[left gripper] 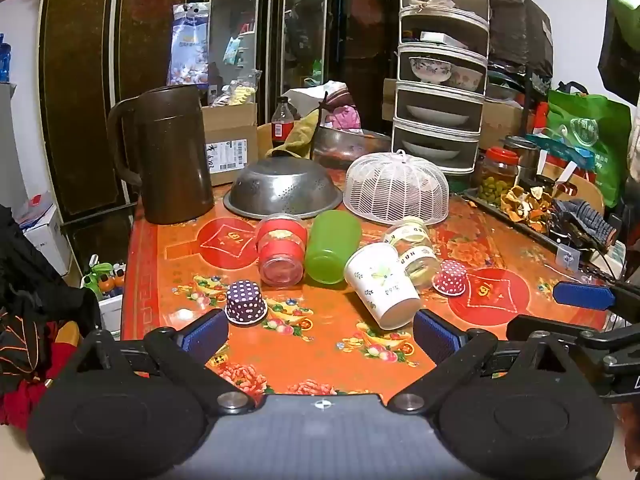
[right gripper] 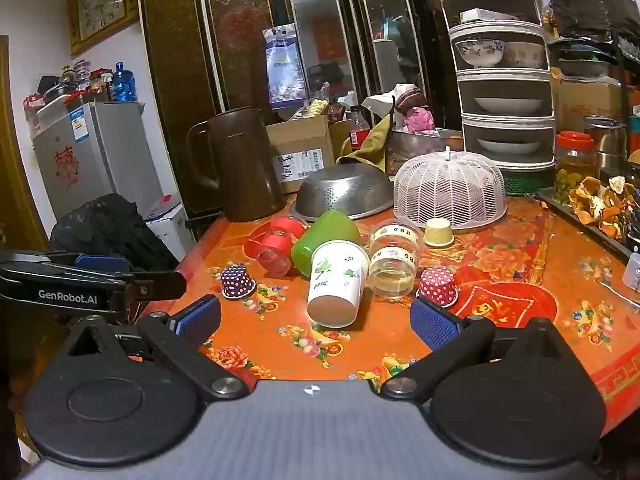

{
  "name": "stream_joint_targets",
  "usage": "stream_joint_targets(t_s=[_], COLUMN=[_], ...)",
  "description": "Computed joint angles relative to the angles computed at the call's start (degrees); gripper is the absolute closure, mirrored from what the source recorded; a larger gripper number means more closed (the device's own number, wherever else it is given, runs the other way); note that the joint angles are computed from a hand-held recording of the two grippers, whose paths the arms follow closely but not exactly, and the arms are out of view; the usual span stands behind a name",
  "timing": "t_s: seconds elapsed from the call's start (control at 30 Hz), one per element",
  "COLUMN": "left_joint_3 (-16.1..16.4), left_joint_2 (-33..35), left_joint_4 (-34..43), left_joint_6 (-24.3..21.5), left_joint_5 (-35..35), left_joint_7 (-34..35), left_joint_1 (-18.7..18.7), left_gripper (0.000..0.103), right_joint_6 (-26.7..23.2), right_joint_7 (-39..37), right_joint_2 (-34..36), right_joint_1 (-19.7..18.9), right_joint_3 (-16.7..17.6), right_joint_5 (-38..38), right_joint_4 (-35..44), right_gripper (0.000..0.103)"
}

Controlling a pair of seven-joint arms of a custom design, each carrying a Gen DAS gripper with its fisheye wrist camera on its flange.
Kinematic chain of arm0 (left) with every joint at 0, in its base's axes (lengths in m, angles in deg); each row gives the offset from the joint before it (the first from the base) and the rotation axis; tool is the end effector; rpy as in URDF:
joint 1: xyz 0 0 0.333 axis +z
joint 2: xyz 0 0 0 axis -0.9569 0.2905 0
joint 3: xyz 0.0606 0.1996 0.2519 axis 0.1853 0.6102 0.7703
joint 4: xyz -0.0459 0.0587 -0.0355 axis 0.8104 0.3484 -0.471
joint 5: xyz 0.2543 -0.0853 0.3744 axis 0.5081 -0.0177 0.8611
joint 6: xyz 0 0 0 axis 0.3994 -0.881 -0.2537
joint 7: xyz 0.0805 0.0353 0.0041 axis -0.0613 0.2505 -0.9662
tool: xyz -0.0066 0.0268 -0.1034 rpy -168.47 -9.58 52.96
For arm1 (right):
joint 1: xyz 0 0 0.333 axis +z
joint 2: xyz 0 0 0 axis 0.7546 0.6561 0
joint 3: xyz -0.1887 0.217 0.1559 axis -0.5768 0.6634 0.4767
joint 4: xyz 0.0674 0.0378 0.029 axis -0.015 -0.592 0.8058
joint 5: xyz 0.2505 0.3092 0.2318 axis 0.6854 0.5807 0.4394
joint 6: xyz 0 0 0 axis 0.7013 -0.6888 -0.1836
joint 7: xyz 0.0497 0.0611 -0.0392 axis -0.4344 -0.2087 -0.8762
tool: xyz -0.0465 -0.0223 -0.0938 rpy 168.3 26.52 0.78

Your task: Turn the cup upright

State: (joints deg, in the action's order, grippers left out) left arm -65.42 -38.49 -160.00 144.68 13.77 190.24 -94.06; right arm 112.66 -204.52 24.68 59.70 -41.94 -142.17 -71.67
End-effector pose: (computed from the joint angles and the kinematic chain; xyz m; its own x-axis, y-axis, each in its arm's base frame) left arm 0.5432 -0.3427 0.4760 -0.6968 -0.7169 0.0220 -0.3850 0.3480 -0.8548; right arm 0.3632 0.2781 0.4646 -0.2653 -0.9435 -0.1985 -0.3673 0.2893 -0.8840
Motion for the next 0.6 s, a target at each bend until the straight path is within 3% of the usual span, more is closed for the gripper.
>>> stream_joint_targets(t_s=[0.23, 0.3, 0.6], left_joint_3=[0.1, -0.1, -0.5], left_joint_2=[0.3, 0.9, 1.6], left_joint_4=[0.3, 0.8, 1.0], left_joint_6=[-1.5, -1.3, -1.9], left_joint_5=[-0.9, 3.1, 6.1], left_joint_7=[0.5, -2.4, -5.5], left_joint_1=[0.4, 0.2, 0.7], left_gripper=[0.003, 0.003, 0.003], right_joint_6=[-1.0, -0.7, 1.5], right_joint_7=[-2.1, -2.6, -1.8], right_joint_2=[1.1, 1.7, 1.1], right_joint_1=[0.2, 0.4, -0.1], right_joint_3=[-0.2, -0.7, -1.2], right_joint_5=[0.6, 0.9, 0.1], right_joint_4=[0.9, 1.5, 0.5], right_gripper=[0.001, 0.001, 0.001])
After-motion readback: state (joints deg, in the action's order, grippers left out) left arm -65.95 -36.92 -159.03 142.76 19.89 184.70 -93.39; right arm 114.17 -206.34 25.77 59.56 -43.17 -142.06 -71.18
